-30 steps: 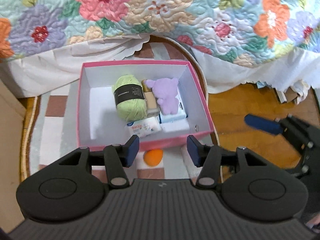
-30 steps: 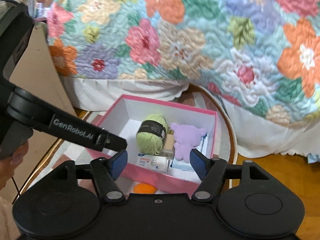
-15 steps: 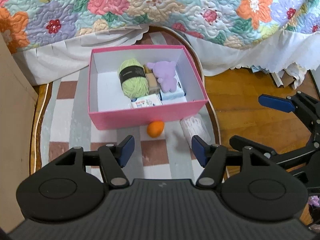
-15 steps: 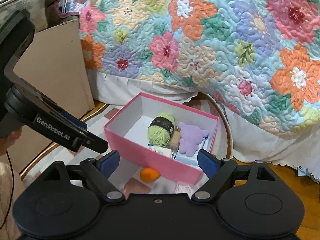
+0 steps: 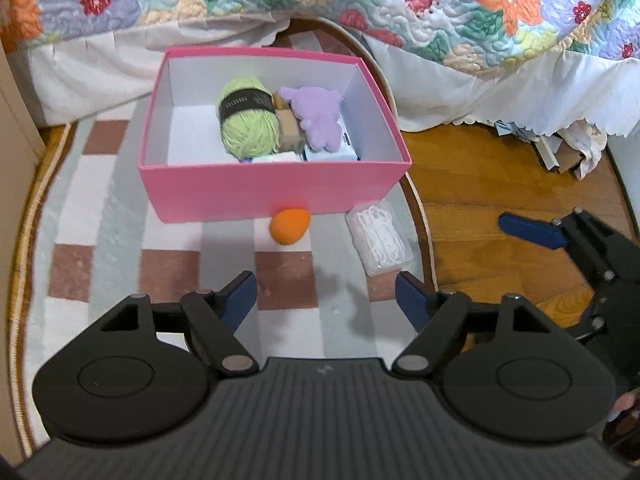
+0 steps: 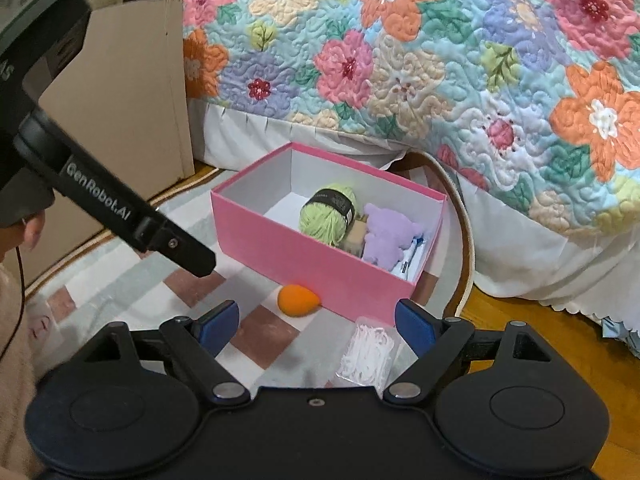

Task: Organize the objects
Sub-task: 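Withdraw both grippers from the box toward the clear floss pick box, then close both grippers on the clear plastic box of floss picks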

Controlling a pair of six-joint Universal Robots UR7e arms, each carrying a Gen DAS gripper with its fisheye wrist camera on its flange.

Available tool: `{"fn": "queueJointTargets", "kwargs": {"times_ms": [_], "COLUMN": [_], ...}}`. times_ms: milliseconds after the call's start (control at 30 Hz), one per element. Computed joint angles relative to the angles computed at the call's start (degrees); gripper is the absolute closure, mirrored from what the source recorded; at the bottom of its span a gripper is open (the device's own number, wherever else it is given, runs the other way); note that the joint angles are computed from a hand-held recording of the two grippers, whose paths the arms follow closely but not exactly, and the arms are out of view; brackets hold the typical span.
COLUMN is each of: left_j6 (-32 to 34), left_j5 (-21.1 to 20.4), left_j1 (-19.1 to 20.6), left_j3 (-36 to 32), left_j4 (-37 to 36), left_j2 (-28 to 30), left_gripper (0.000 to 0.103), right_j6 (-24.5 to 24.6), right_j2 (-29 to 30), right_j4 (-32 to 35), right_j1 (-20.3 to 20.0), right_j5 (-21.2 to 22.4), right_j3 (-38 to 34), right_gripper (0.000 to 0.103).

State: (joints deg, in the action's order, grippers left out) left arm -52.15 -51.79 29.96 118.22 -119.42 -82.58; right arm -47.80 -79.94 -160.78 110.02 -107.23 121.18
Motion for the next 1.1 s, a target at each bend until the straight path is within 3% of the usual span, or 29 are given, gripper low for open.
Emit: {"fn": "queueJointTargets", "kwargs": {"times_ms": [233,433,867,967,1100], "left_j6": [3.35,7.3,13.46,14.44,15.06], "left_j5": [0.53,-0.65,-5.84,-7.2,-7.94], "left_j1": [2.65,5.88,12.25,12.93,13.65], "left_j3": [5.16,6.47,4.99,5.47,6.08], "left_j4": [-14.46,-24.05,-40.74,-43.92,-46.81], "left_j2": [3.02,7.45,20.05,21.11,21.66], "left_gripper": [0.022,0.022,0.028,0.029,0.029], "right_j6": [-3.73,-1.2,0.05,2.45,6.64], "right_j2": [4.47,9.26,15.01,16.17,16.43], "right_j4": [-8.52,-9.06,-11.89,-11.2,-10.06], "right_j1": [-2.95,-5.89,-10.84,-11.17,-10.92], "right_j5": [-2.03,-4.17,-2.89,-3.68,-4.34], "right_j3": [3.23,0.12,-1.67,-2.59,-2.8], "right_gripper": [0.015,0.015,0.015,0.024,0.026]}}
